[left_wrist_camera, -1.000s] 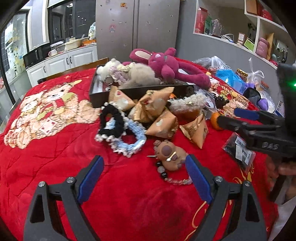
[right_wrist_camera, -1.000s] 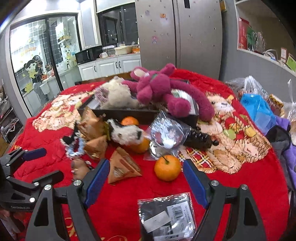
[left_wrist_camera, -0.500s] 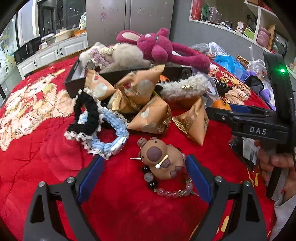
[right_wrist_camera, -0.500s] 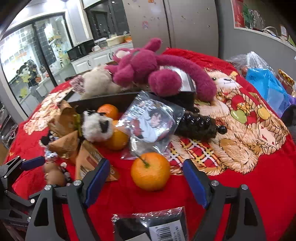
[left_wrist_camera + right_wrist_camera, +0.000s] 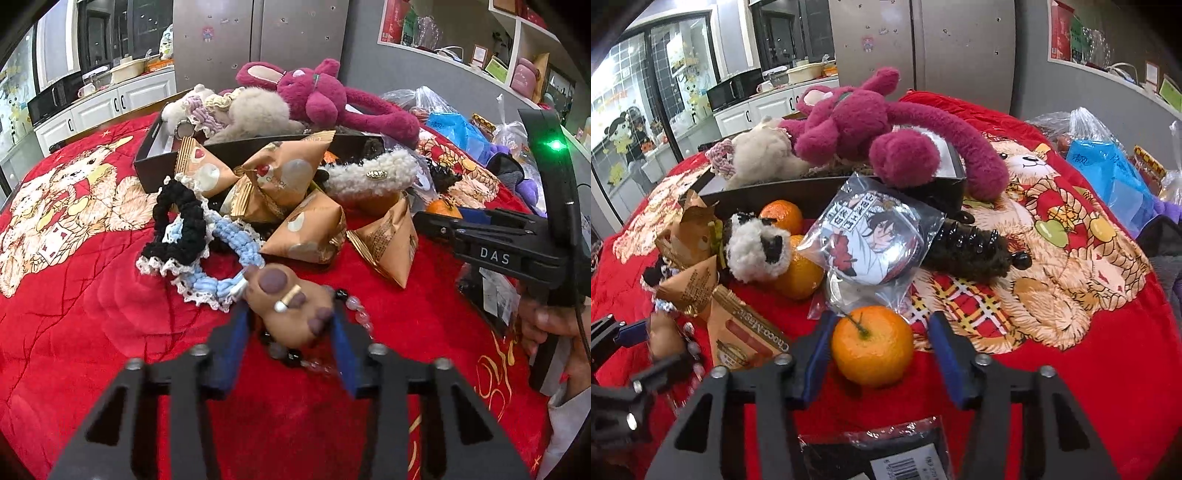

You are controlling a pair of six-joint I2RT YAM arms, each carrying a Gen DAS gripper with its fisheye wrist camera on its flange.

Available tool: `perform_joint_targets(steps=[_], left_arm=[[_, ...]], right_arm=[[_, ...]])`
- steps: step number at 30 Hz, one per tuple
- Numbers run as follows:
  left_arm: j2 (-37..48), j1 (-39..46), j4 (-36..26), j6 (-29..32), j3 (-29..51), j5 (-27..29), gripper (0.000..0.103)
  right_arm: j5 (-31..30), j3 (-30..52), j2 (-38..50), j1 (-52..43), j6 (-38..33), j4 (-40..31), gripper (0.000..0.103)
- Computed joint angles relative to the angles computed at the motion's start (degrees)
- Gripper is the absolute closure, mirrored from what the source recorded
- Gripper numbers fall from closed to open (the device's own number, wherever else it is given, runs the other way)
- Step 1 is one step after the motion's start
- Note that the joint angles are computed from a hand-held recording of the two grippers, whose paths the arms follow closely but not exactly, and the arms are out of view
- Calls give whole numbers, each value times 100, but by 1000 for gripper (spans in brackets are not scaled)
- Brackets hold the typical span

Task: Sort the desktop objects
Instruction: 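Grasp a mandarin orange with the right tool while the left tool grasps the capybara bead keychain, then lift and carry the orange and capybara keychain over the black box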

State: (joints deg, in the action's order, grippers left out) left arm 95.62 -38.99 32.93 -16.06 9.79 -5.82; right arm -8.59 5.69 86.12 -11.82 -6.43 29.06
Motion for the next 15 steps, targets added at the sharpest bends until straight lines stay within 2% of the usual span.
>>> perform_joint_targets(steps=[2, 7, 12, 15], left_arm=[[-62, 9, 3, 1, -52, 17, 65], [-387, 205, -20, -15, -264, 221, 68], [-1002, 352, -322, -21, -461, 256, 69], [-1538, 414, -689, -7, -536, 227, 71]], right_arm=[[144, -43, -123, 93, -32, -77, 62], [453, -142, -425, 367, 9, -281, 63], [184, -245, -1127, 272, -27, -849, 63], [103, -313, -1897, 319, 54, -1434, 63]])
